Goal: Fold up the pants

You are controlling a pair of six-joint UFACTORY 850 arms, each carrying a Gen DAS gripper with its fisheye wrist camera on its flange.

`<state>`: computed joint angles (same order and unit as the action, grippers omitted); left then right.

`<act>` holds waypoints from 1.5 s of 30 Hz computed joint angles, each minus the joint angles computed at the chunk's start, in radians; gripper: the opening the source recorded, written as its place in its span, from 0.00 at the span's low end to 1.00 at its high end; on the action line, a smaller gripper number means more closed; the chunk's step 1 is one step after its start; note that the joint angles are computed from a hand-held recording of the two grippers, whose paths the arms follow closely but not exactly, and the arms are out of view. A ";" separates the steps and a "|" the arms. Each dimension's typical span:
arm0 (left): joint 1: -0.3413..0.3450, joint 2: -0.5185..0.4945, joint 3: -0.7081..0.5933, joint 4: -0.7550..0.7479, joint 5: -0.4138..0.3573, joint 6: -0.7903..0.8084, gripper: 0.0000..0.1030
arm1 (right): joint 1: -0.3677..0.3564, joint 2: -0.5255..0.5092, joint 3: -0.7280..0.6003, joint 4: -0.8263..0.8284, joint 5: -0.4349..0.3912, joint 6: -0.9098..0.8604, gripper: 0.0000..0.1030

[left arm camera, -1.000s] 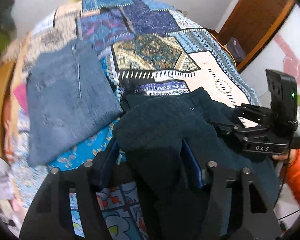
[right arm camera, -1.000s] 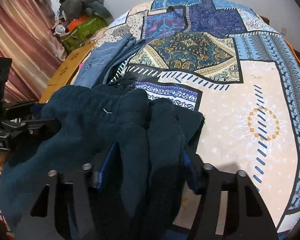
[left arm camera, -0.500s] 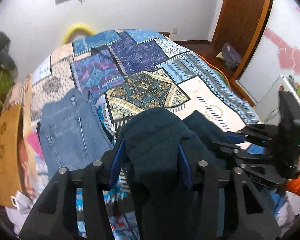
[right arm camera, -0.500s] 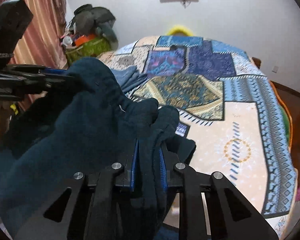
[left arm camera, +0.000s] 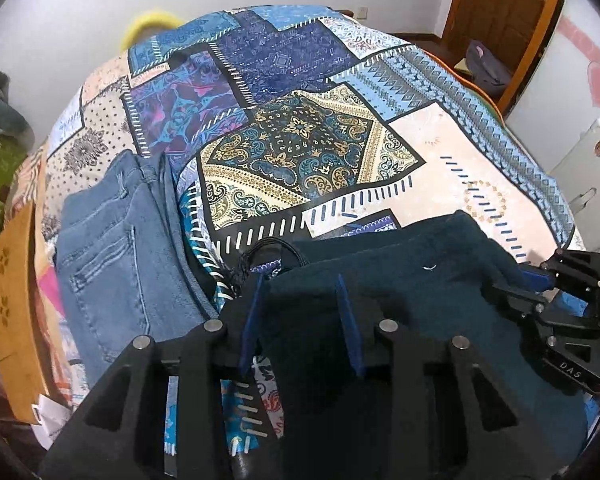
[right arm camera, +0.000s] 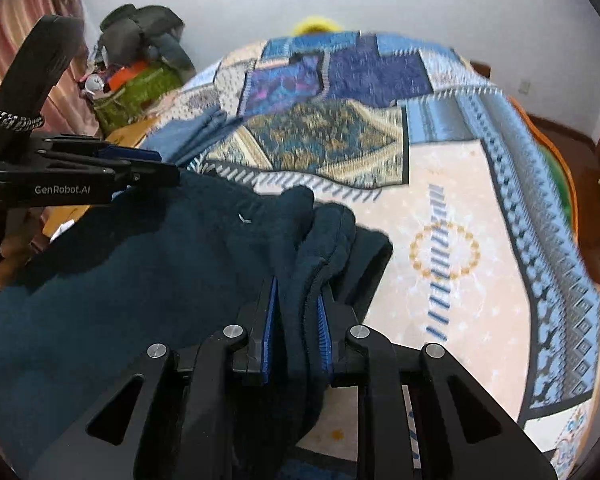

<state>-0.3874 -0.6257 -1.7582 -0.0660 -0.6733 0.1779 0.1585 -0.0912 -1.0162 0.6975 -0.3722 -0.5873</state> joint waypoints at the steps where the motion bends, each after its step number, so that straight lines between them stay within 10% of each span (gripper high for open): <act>1: 0.004 0.006 0.005 -0.007 0.003 0.004 0.37 | -0.003 0.000 -0.004 -0.008 -0.011 0.004 0.20; 18: 0.054 0.255 0.269 -0.038 0.053 0.009 0.81 | 0.002 0.151 0.057 0.095 -0.079 -0.060 0.59; 29: 0.073 0.405 0.526 -0.092 0.101 0.033 0.91 | 0.122 0.222 0.152 -0.112 -0.046 0.106 0.62; 37: 0.089 0.524 0.655 0.051 0.139 -0.070 0.92 | 0.100 0.262 0.187 -0.095 -0.053 0.157 0.63; 45: 0.152 0.614 0.774 -0.134 0.191 0.003 0.94 | 0.070 0.320 0.236 -0.071 -0.070 0.207 0.64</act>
<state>-0.2356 -0.0116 -0.9845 -0.1997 -0.4827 0.1814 0.2283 0.2287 -0.7798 0.6268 -0.4418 -0.3798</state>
